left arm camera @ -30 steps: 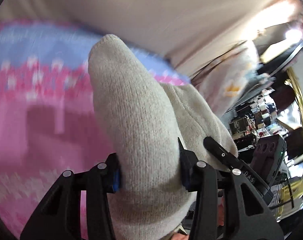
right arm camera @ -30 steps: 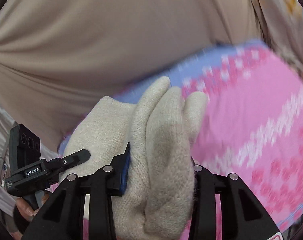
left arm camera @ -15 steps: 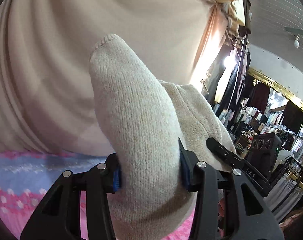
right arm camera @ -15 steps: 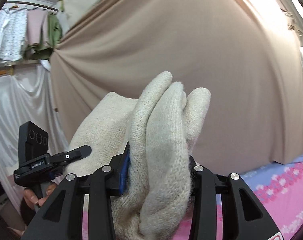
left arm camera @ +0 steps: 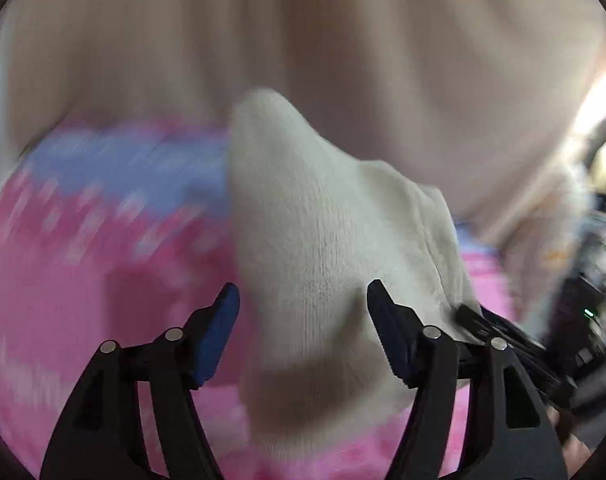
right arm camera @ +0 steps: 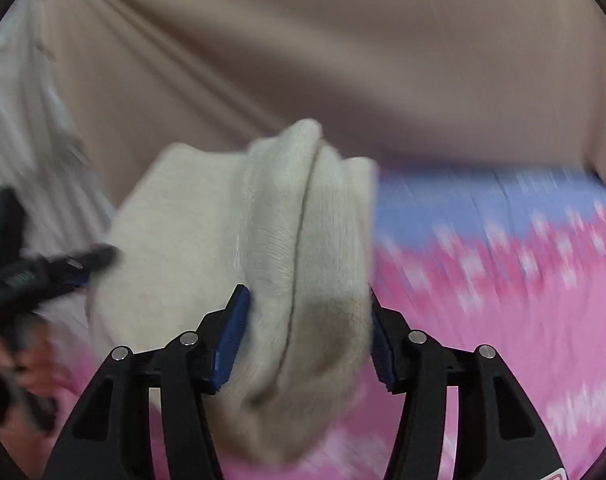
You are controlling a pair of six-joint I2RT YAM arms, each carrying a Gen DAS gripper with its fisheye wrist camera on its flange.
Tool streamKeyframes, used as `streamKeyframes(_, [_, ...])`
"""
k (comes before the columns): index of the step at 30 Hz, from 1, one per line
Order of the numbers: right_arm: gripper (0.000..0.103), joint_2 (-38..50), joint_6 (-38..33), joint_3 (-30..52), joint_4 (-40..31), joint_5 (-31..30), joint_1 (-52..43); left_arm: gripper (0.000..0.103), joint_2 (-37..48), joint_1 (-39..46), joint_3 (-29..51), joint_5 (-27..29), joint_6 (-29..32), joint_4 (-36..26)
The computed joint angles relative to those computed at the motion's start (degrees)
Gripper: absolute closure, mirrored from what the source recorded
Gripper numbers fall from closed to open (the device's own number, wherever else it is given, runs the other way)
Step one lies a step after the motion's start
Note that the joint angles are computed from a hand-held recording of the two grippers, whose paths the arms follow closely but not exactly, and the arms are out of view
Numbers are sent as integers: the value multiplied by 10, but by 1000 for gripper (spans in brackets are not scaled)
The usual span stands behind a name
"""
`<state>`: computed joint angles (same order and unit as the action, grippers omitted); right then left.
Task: Fold small clothes
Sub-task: 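Lay the folded sweater down on the sheet and open both tools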
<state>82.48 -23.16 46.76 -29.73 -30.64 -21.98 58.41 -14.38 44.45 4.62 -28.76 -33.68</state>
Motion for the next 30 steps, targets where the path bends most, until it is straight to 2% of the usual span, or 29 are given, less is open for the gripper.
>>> streamKeyframes(1, [70, 33, -13, -8, -11, 0, -24, 45, 17, 5, -38, -9, -20, 6])
streamKeyframes(2, [70, 57, -34, -12, -35, -14, -58, 46, 11, 13, -95, 6, -54, 20])
streamKeyframes(5, [67, 35, -86, -29, -57, -4, -91, 43, -51, -10, -174, 17, -116, 48])
streamKeyframes(7, [53, 34, -88, -8, -81, -3, -80, 37, -57, -44, -186, 9, -157, 60])
streamKeyframes(10, [42, 48, -32, 29, -72, -13, -42, 27, -21, -20, -188, 40, -161, 116])
streamKeyframes(11, [30, 67, -9, 48, -68, -24, -27, 22, -11, -20, -193, 46, -182, 141])
streamKeyframes(12, [26, 95, 8, 69, -69, -27, -10, 16, -7, -23, -201, 51, -206, 169])
streamKeyframes(13, [26, 123, 17, 91, -74, -19, 4, 17, 9, -17, -213, 59, -218, 202])
streamKeyframes(14, [28, 169, 27, 116, -82, 1, 27, 20, 45, -9, -212, 68, -217, 220])
streamKeyframes(15, [36, 214, 29, 138, -96, 9, 40, 37, 89, -5, -200, 69, -198, 226])
streamKeyframes(16, [72, 253, 26, 158, -118, 4, 48, 48, 140, -18, -168, 45, -171, 197])
streamKeyframes(17, [76, 264, 32, 158, -124, 6, 53, 48, 162, -20, -152, 32, -149, 176])
streamKeyframes(19, [76, 221, 25, 117, -98, 17, 56, 50, 158, -28, -141, 19, -127, 154])
streamKeyframes(21, [70, 195, 13, 91, -86, 46, 63, 49, 162, -37, -132, 6, -106, 138])
streamKeyframes(24, [69, 89, 50, 28, -33, 85, 54, 48, 159, -63, -114, -17, -126, 112])
streamKeyframes(25, [69, 52, 48, 10, -22, 85, 47, 45, 145, -80, -105, -33, -137, 96])
streamKeyframes(26, [63, 9, 45, -7, -17, 89, 41, 42, 129, -107, -92, -59, -149, 77])
streamKeyframes(27, [52, -30, 45, -22, -11, 98, 38, 34, 119, -132, -76, -84, -158, 56])
streamKeyframes(28, [47, -69, 46, -38, -6, 100, 33, 25, 113, -167, -59, -126, -170, 36])
streamKeyframes(29, [39, -115, 44, -59, 1, 95, 23, 20, 113, -192, -47, -157, -178, 21])
streamKeyframes(30, [35, -159, 42, -82, 11, 88, 14, 13, 119, -225, -27, -198, -185, 3])
